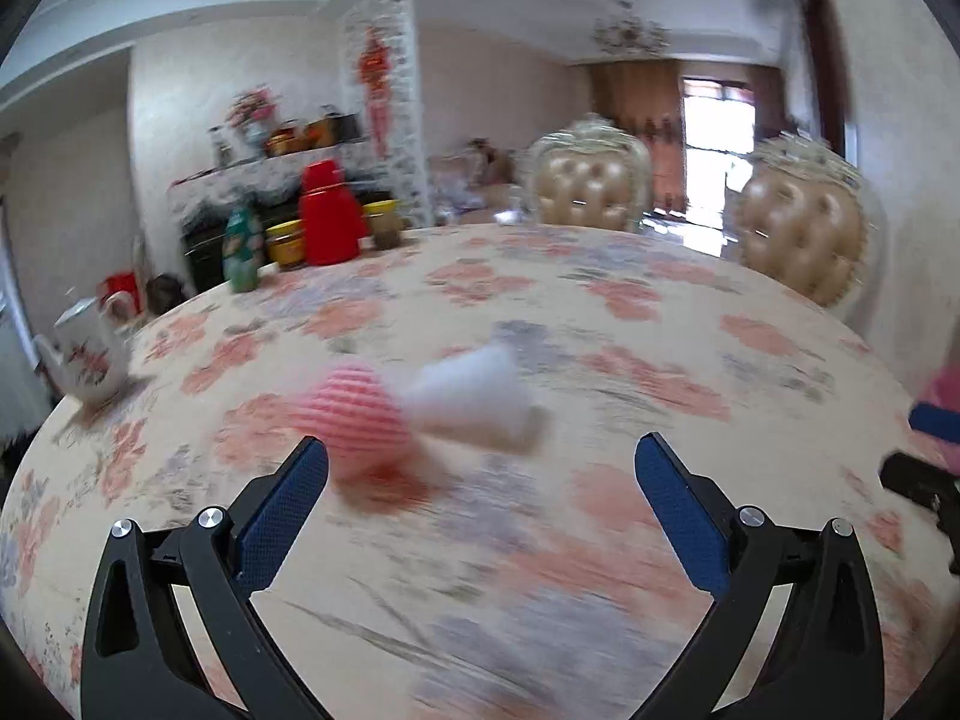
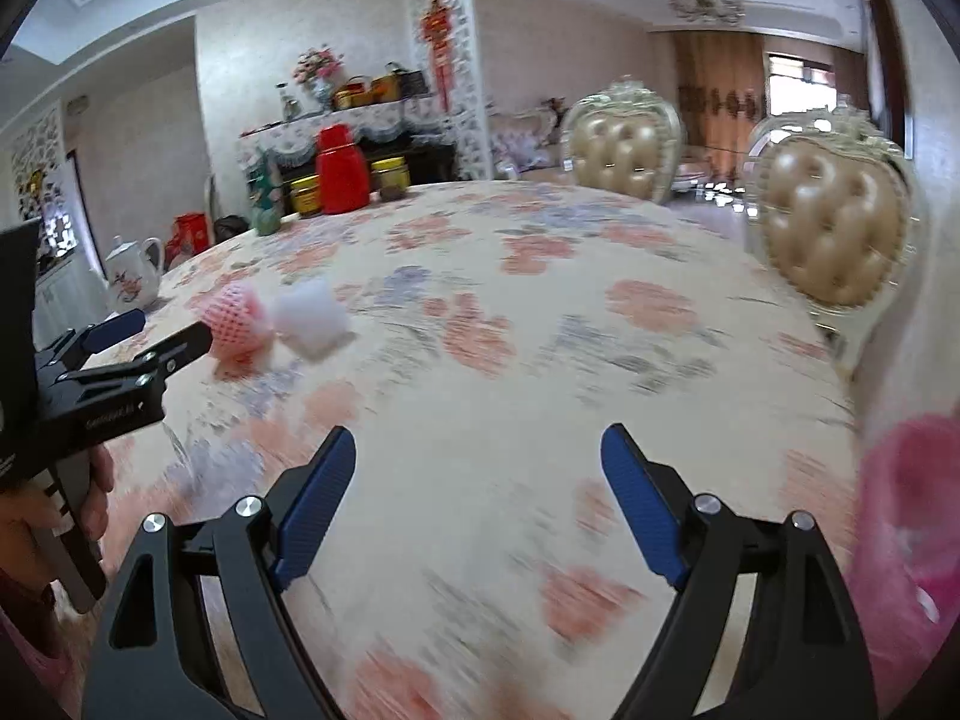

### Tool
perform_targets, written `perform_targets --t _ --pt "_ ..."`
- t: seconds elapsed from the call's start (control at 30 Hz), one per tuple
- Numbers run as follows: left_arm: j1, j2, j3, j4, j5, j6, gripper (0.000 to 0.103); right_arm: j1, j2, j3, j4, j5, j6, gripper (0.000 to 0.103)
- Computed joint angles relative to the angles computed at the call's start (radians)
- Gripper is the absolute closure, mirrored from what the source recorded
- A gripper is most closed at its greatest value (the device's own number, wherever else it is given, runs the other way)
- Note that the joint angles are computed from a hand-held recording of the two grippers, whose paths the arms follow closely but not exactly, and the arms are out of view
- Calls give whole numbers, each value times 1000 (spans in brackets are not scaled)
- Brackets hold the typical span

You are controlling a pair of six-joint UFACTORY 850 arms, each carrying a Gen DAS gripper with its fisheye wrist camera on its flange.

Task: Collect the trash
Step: 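Move both open tools back over the table, then grasp a white foam block with the right tool while the left grasps a pink foam net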

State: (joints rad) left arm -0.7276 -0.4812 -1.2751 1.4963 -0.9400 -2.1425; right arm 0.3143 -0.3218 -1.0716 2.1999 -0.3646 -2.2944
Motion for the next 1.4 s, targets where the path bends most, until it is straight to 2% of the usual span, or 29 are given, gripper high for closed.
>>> perform_targets --t 0.17,0.23,0.33,0.4,0.47,0.57,0.73,0.9,1.2,1.23,1.27,1.3,1.4 --pt "44 52 99 22 9 -152 7 74 -113 -153 -257 70 246 20" --pt "53 70 113 -11 8 -164 7 99 -159 -214 -390 89 379 20" --pt "52 71 107 -77 -67 -121 7 122 -225 -309 -601 95 601 20" --pt "59 78 116 -92 -58 -105 7 137 -267 -371 -739 96 730 20" --pt "75 91 129 -108 -21 -100 7 150 -307 -434 -876 84 851 20" --pt "81 95 139 -126 -20 -106 7 166 -387 -558 -1080 23 1024 20" --pt "95 96 148 -139 6 -126 7 188 -493 -728 -1286 -32 1195 20" --pt "106 99 153 -142 33 -146 7 201 -591 -893 -1372 -125 1276 20" --pt "105 95 149 -139 28 -155 7 225 -731 -1132 -1519 -199 1425 20" --pt "106 95 150 -139 30 -158 7 225 -735 -1136 -1510 -208 1418 24" --pt "107 96 150 -138 35 -160 7 225 -733 -1133 -1507 -213 1413 38" --pt "108 96 152 -136 39 -163 7 226 -719 -1109 -1492 -201 1400 38" --pt "110 97 154 -135 44 -169 7 220 -626 -950 -1316 -138 1200 41"
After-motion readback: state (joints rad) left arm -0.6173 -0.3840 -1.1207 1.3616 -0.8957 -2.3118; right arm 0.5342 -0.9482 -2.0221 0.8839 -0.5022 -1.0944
